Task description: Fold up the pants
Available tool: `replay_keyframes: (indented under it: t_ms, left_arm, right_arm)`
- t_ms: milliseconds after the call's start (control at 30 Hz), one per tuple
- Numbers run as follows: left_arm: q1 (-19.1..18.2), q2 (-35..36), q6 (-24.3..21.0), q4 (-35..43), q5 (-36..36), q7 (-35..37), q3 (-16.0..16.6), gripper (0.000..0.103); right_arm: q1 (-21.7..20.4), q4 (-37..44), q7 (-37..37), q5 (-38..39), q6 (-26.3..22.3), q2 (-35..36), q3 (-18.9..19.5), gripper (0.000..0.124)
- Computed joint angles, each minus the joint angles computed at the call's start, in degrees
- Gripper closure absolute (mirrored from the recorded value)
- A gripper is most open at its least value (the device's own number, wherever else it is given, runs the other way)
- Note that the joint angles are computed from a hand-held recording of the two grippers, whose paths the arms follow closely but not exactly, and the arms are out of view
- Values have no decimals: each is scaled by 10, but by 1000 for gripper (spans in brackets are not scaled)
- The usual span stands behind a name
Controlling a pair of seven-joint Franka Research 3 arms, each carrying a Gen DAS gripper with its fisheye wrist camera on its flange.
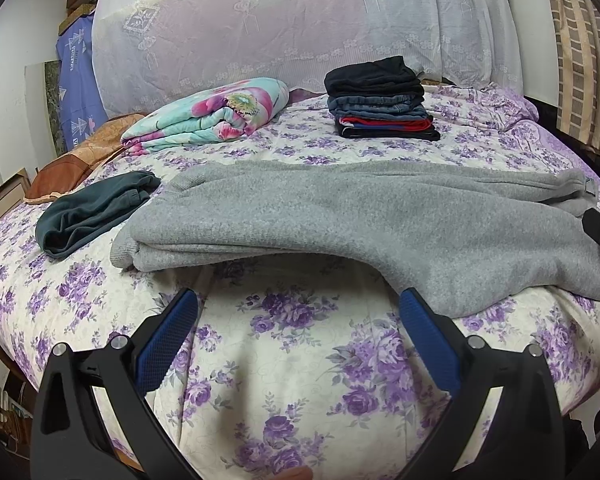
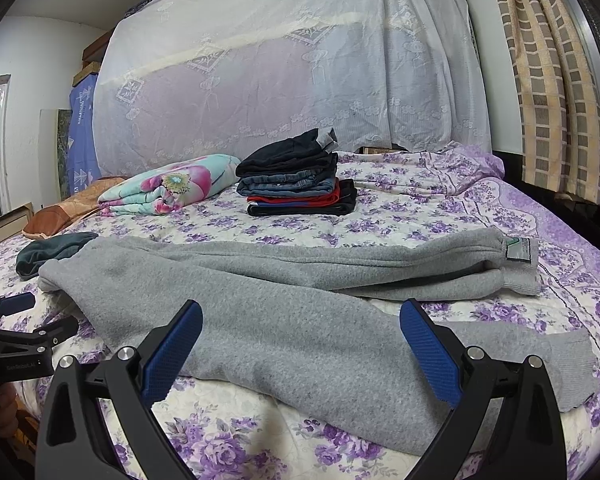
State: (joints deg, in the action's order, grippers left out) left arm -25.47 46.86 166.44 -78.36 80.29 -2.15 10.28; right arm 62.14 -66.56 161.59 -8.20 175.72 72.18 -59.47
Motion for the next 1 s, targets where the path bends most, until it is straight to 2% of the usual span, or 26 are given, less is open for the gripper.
replay_keyframes:
  t_ms: [1000]
  left_arm:
    - [-2, 2, 3, -1, -6, 2, 2, 5]
  right_arm:
    - [-20, 21, 28, -50, -13, -10, 23, 24]
